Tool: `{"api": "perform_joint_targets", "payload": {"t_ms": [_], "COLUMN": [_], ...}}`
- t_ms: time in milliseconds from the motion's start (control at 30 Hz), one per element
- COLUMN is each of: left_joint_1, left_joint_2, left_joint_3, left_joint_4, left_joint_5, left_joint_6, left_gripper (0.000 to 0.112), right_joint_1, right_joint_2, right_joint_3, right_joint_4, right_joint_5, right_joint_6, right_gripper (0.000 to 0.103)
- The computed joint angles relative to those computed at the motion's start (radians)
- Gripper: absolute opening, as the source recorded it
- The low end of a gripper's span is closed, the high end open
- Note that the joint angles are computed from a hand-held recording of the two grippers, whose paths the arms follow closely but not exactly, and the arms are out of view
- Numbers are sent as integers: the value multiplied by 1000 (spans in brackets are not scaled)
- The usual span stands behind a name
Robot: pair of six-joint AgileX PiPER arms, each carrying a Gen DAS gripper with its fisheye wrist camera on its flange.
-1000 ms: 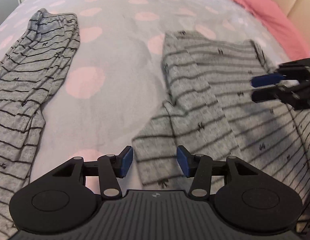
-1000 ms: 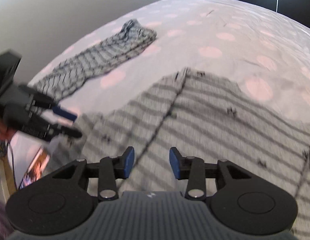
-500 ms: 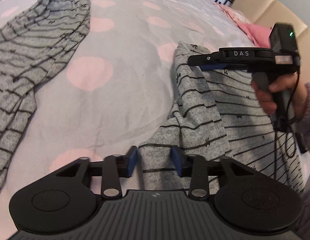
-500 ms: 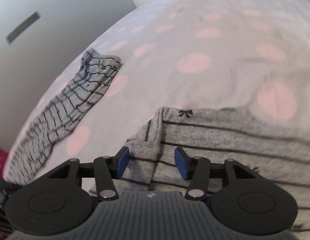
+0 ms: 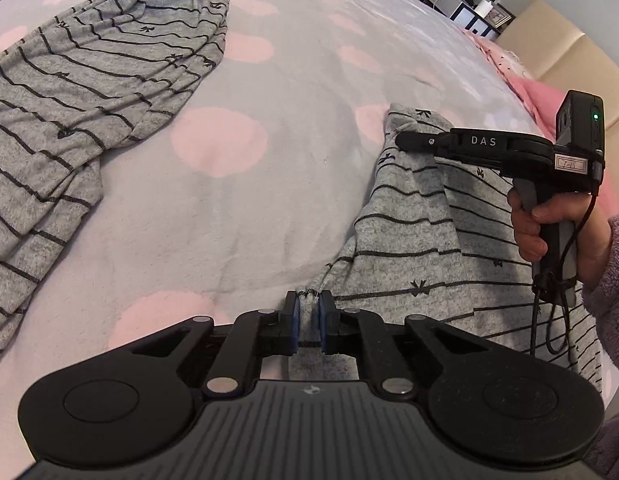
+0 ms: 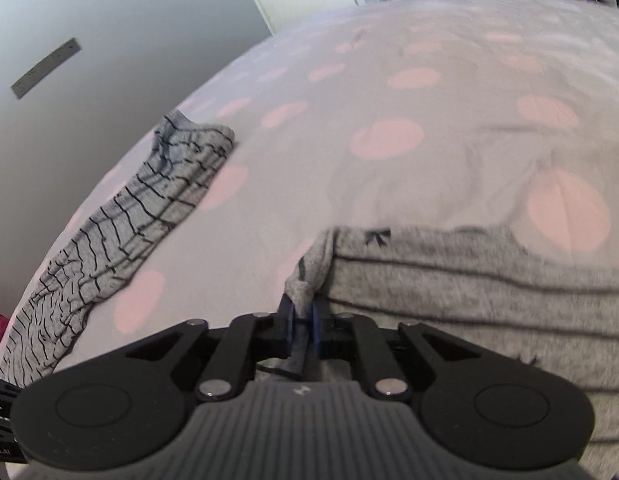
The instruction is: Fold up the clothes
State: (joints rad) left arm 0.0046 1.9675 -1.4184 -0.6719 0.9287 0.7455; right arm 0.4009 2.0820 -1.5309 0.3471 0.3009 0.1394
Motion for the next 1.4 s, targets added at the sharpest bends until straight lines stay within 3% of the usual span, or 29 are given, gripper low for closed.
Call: {"api": "perform_joint_targets", "payload": {"t_ms": [33, 100, 167, 267, 400, 433, 533, 633, 733, 833, 867, 1067, 1267, 1400], "left_joint_1": [-1, 3, 13, 22, 0, -1, -33, -85, -133, -163, -175, -282, -454, -551], "left_joint_2": [-8, -27, -49, -65, -65, -62, -70, -84, -120, -154, -169, -217, -170, -93], "left_joint_3": [4, 18, 30, 38, 56, 62, 86, 103, 105, 82, 78, 4, -78, -148], "left_joint_4": [6, 11, 12, 9, 26, 13, 23, 68, 126, 174, 189, 262, 347, 387], "left_joint_5": [-9, -28, -33, -24, -65, -67, -90, -124, -135, -96, -87, 8, 44, 49], "left_joint_6": [-10, -18, -20, -12, -19, -11, 16, 11, -21, -80, -97, -193, -299, -358], "left_gripper": [16, 20, 31, 47, 47, 46, 17, 7, 5, 5, 5, 5, 4, 4], "right_joint_1": [-2, 6, 15, 21, 47, 58, 92, 143, 220, 330, 355, 585, 592, 668], "right_joint_2": [-5, -38, -86, -172, -312, -351, -479, -666, -839, -958, -1008, -1251, -1336, -1374], "right_joint_3": [1, 21, 59, 138, 271, 299, 375, 488, 548, 549, 574, 736, 784, 779], "right_joint_4": [-5, -123, -233, -274, -293, -298, -296, -354, -435, -516, -515, -666, -675, -737], "right_joint_5": [11, 21, 26, 54, 97, 119, 196, 236, 356, 568, 593, 693, 744, 775], "right_joint_6": [24, 146, 233, 237, 255, 257, 253, 359, 527, 712, 752, 1103, 1126, 1186], "right_gripper": [22, 46, 46, 49, 54, 54, 54, 54, 54, 54, 55, 56, 56, 56]}}
